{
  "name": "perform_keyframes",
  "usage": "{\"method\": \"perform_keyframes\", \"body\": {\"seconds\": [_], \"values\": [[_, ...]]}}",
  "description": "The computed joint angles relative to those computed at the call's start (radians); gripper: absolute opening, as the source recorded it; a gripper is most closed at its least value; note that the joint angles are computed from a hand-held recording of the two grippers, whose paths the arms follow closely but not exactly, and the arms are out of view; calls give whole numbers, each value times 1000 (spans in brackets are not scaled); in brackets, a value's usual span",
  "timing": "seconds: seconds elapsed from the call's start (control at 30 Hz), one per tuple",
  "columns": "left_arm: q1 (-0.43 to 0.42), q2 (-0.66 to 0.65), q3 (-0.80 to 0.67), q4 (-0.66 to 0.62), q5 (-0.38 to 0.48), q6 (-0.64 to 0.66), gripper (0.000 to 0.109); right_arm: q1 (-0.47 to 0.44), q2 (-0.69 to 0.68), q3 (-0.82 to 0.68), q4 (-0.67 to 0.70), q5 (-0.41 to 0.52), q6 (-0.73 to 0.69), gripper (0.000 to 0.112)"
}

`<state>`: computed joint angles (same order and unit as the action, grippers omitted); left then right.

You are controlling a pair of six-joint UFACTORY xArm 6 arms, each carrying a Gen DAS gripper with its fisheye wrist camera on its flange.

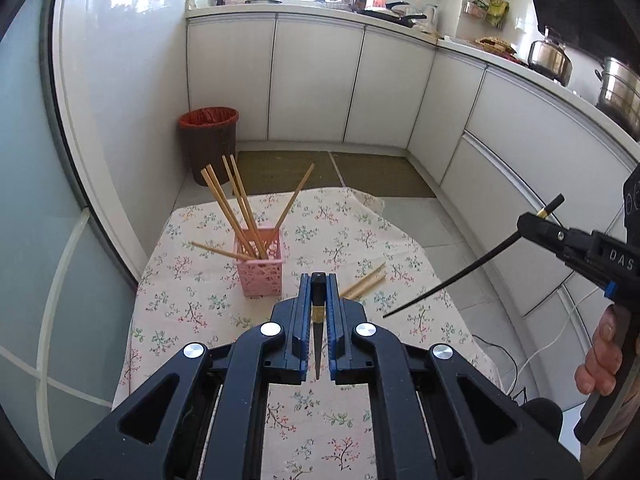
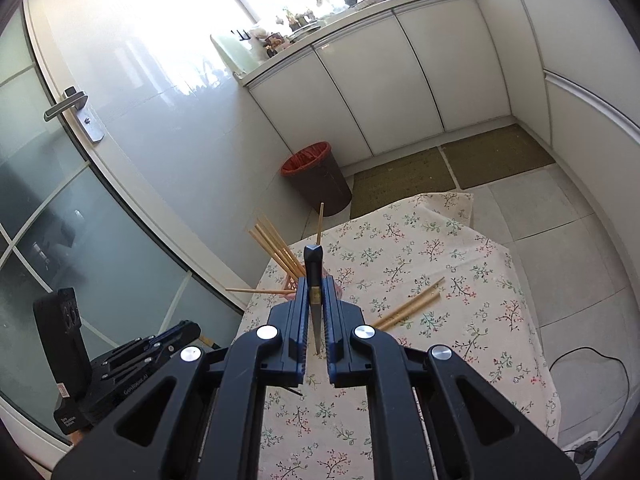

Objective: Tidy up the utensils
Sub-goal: 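Lift both black chopsticks upright and carry them over the pink basket, then open both tools to drop the black chopsticks into the pink basket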

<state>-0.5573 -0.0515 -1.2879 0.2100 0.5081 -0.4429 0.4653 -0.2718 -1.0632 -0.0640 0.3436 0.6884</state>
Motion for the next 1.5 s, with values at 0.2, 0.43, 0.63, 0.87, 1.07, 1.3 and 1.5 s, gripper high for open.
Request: {"method": "perform_keyframes", "body": {"seconds": [0.2, 0.43, 0.63, 0.87, 1.07, 1.3, 1.5], "values": [[35, 107, -194, 108, -3, -85, 6, -13, 74, -103, 25, 30, -57, 7], [66, 260, -413, 231, 19, -172, 6, -23, 190, -236, 45, 58, -111, 7], [94, 393, -537, 180, 43, -137, 6, -32, 271, -315, 58, 78, -135, 7], [118, 459, -548, 50, 23, -59, 10, -38, 342, -386, 63, 86, -130, 7], [139, 368, -447, 133, -43, -134, 14, -31, 420, -502, 57, 83, -130, 7], [175, 253, -307, 163, -112, -245, 18, -6, 600, -750, -12, 129, -120, 7], [195, 223, -244, 144, -116, -244, 18, 25, 785, -948, -89, 196, -105, 7]]}}
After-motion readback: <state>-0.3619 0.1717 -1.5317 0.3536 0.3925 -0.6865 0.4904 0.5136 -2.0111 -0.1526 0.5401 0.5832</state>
